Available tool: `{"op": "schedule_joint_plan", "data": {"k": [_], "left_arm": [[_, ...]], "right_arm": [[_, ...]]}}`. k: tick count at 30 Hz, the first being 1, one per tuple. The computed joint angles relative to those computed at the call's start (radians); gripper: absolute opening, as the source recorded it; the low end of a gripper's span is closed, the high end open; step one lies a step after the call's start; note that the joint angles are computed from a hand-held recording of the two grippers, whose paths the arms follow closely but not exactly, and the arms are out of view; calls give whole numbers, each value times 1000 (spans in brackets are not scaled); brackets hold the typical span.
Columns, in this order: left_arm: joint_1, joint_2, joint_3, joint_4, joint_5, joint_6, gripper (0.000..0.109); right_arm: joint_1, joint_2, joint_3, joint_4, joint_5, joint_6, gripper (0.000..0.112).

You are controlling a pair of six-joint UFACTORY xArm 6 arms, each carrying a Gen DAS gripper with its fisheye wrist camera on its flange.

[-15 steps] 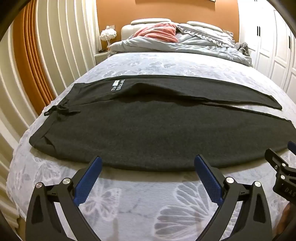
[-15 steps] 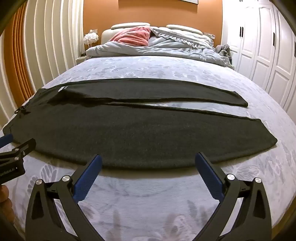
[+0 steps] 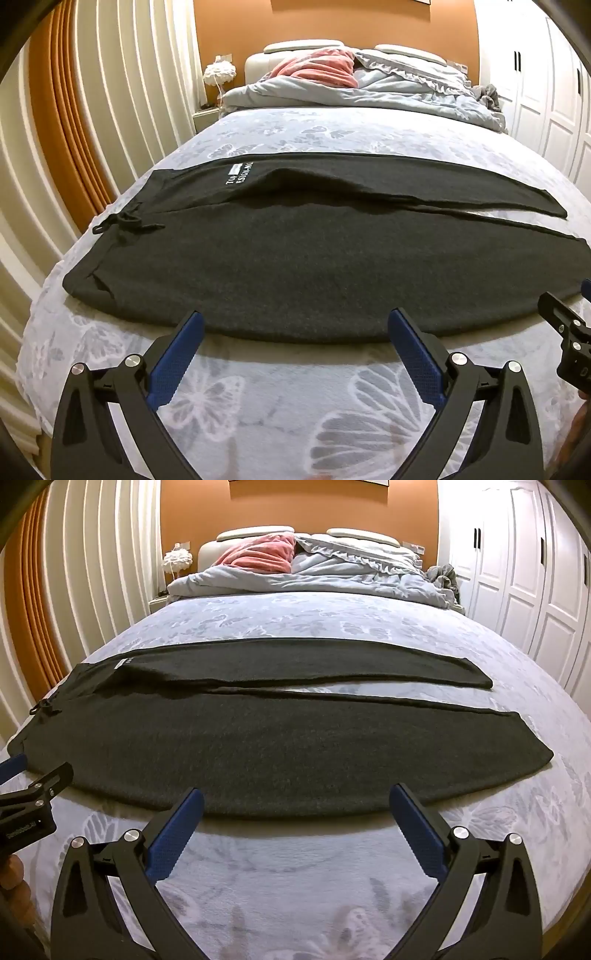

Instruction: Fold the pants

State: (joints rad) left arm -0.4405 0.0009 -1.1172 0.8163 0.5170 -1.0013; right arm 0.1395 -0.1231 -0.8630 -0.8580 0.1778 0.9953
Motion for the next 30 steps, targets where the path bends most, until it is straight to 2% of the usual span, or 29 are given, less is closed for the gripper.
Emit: {"op": "schedule_joint_plan", "data": {"k": [3, 10, 13, 22, 30], "left_arm": [[5, -9, 5, 8, -3, 2, 98], [-16, -2, 13, 118, 5, -86, 98], [-14, 6, 13, 123, -1, -96, 98], [-19, 29, 4, 130, -16, -113, 98], [-12, 28, 13, 141, -23, -129, 98]], "right_arm": [[8, 6, -8, -18, 10, 20, 98], [10, 4, -4, -6, 17, 11, 98], [9, 6, -1, 23, 18, -11, 98], [2, 19, 1, -48, 12, 60, 98], [-4, 22, 5, -48, 3, 62, 98]]}}
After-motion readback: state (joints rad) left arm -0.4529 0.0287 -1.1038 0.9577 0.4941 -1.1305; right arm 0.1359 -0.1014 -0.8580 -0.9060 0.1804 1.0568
